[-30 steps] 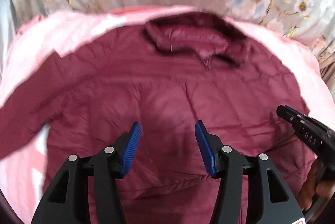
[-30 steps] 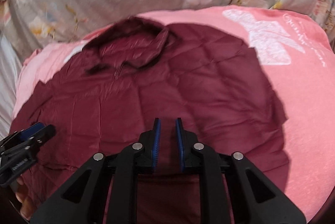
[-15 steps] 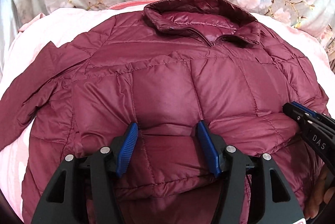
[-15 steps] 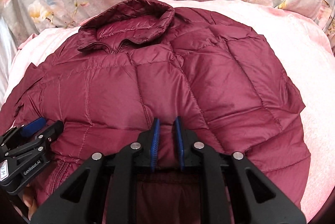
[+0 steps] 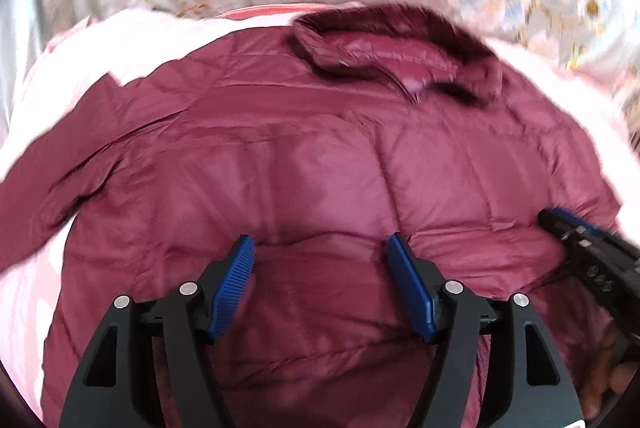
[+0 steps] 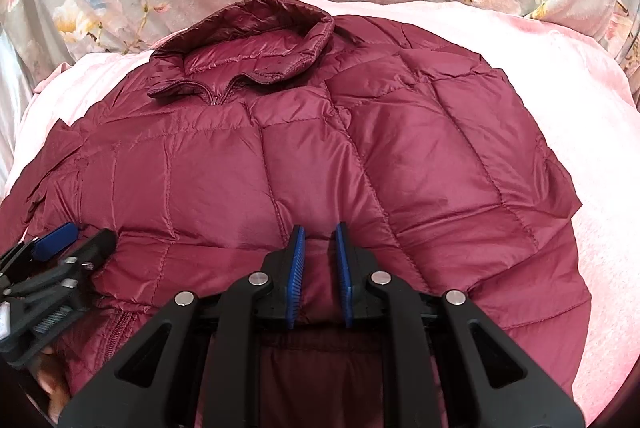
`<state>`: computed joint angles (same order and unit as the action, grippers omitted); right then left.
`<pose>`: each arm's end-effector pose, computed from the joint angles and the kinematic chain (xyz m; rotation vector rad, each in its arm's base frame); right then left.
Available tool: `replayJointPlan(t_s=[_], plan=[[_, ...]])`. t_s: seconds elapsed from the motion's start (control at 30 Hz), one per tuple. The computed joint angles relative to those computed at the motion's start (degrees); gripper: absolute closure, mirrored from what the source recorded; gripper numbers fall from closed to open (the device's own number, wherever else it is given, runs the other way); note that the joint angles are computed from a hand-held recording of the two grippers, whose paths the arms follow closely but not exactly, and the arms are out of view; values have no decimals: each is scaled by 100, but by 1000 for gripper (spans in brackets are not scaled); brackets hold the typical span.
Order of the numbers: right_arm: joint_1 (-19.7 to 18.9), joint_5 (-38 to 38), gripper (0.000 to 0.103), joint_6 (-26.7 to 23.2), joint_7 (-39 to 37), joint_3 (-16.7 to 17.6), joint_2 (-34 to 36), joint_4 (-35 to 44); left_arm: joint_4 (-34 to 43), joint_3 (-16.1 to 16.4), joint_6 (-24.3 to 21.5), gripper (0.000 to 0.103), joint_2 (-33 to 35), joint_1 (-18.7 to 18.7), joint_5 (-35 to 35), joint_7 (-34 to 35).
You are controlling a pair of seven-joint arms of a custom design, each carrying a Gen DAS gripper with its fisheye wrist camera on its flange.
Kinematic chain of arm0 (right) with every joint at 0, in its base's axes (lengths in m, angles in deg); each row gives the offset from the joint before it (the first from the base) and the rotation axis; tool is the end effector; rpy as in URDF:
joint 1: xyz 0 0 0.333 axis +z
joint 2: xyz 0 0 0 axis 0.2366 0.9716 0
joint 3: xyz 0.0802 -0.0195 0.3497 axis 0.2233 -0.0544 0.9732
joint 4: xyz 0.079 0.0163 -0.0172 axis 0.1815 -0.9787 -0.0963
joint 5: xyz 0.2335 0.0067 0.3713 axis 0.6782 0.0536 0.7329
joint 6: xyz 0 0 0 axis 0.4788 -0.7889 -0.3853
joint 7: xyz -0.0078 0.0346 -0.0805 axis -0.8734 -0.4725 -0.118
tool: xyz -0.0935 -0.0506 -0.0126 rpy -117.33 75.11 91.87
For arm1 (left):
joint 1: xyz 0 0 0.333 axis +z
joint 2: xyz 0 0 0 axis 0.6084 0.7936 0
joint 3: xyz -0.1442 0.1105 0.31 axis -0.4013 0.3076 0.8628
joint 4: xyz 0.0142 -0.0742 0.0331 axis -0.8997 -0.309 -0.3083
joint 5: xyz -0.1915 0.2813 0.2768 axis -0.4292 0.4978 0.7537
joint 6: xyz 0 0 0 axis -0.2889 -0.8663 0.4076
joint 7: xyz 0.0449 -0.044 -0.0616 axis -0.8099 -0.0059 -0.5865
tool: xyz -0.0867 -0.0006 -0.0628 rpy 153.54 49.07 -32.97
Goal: Fold large clothes
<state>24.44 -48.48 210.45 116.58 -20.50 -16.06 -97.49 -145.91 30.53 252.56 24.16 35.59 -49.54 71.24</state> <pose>0.5721 0.1766 0.4859 -1.7488 1.7991 -0.5805 0.5620 -0.1086 0.4801 -1.8721 1.7599 -0.7477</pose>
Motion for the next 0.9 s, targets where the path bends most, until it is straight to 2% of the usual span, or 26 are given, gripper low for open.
replayJointPlan(t_s=[0.07,0.1,0.17,0.27,0.37,0.43,0.5,0.6,0.67,0.73,0.77,0.83,0.9], plan=[[-27,-412,75,-242,406,87,-220,-52,-310,452,74,35,-375,-381,-1288,949],[1,-357,73,-179,362,122,-396,-164,-505,864,65,31,-656,-708,-2127,1594],[25,-171,64,-11,200,238,-656,-335,-742,1254,-58,24,-1068,-832,-2792,2071],[125,198,59,141,-186,437,-878,-470,-1013,1448,-278,22,-1541,-265,-2864,1942],[215,503,58,181,-477,639,-956,-561,-1124,1463,-460,22,-1696,619,-2524,1478],[557,1211,58,219,-968,513,-951,-635,-1128,1488,-645,22,-1670,1231,-2267,1055],[644,1542,58,206,-1184,555,-931,-656,-1115,1598,-716,22,-1598,1600,-2170,791],[473,1309,57,79,-990,857,-920,-662,-1095,1629,-659,22,-1456,2105,-1967,346],[460,1235,57,66,-939,914,-920,-689,-1060,1858,-623,23,-1356,2089,-2175,353],[497,1266,53,52,-919,925,-931,-730,-978,2240,-582,24,-1239,1788,-2760,727],[488,1244,53,45,-873,946,-945,-754,-951,2277,-514,25,-1202,1759,-2911,816],[454,1171,52,11,-780,982,-975,-779,-842,2277,-445,47,-1110,1715,-3091,982],[421,1101,52,-5,-715,1001,-999,-802,-646,2400,-580,101,-997,1503,-3444,1425]])
